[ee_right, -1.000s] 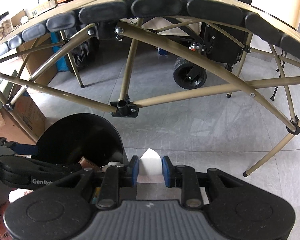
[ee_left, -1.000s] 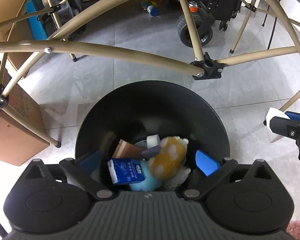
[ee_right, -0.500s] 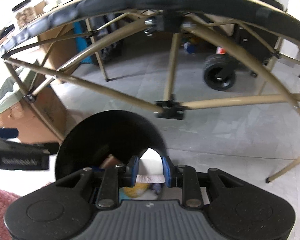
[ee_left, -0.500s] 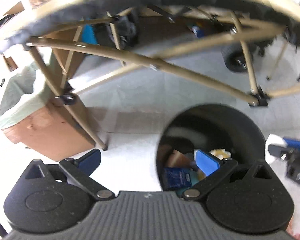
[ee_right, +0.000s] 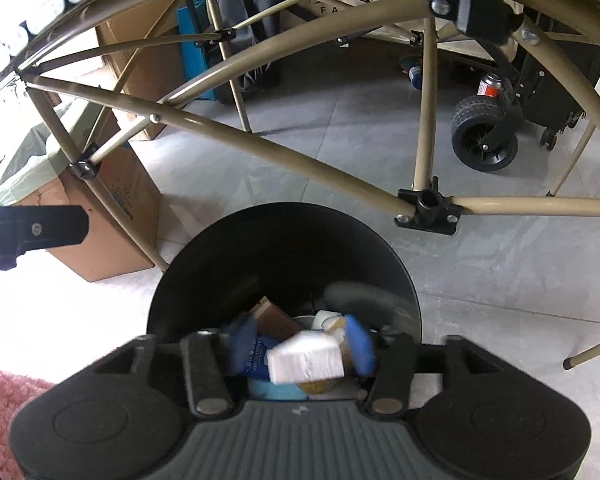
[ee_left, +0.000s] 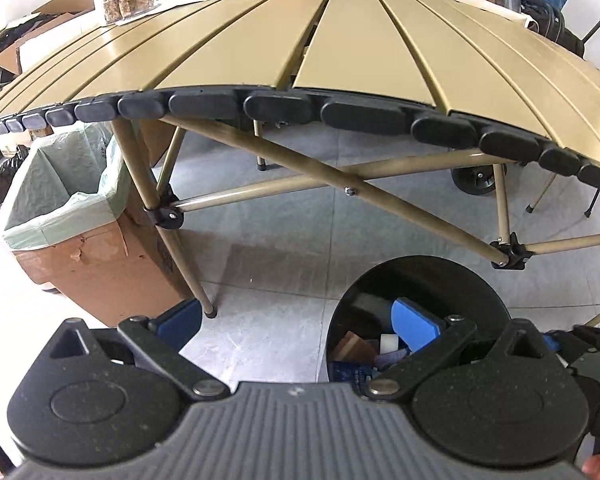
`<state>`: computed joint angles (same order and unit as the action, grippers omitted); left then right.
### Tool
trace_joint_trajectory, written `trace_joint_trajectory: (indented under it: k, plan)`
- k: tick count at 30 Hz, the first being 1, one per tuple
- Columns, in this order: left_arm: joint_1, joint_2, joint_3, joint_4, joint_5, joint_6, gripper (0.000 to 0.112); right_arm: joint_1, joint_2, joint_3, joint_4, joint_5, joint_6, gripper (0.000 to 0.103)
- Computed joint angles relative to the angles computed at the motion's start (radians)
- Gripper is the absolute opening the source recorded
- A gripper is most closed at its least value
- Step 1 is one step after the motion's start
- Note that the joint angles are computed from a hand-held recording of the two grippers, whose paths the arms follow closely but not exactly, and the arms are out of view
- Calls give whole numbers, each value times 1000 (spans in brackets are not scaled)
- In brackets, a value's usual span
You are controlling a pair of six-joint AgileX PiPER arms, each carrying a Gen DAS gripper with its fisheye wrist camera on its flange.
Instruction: Collect trash
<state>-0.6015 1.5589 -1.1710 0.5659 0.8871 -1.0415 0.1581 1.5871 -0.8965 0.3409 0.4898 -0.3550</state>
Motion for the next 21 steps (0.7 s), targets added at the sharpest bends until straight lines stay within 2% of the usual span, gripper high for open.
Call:
trace_joint_trajectory:
  k: [1,3,5,14,21]
  plan:
    - [-2,1,0,1,-1,-2,103,-2,-2,1,9,-2,-13,90]
    - [-5,2,-1,-1,2,-2,103,-4,-8,8,18,-12,-27,92]
    - [-8,4,-3,-2,3,-1,103,-6,-11,12,19,-18,-29,102]
    - [-28,1,-2,8,-7,-6,103,-22,-37,21,-4,-4,-36,103]
    - [-113,-59,15,115,23,-115,103,-53,-150,63,-17,32,-33,103]
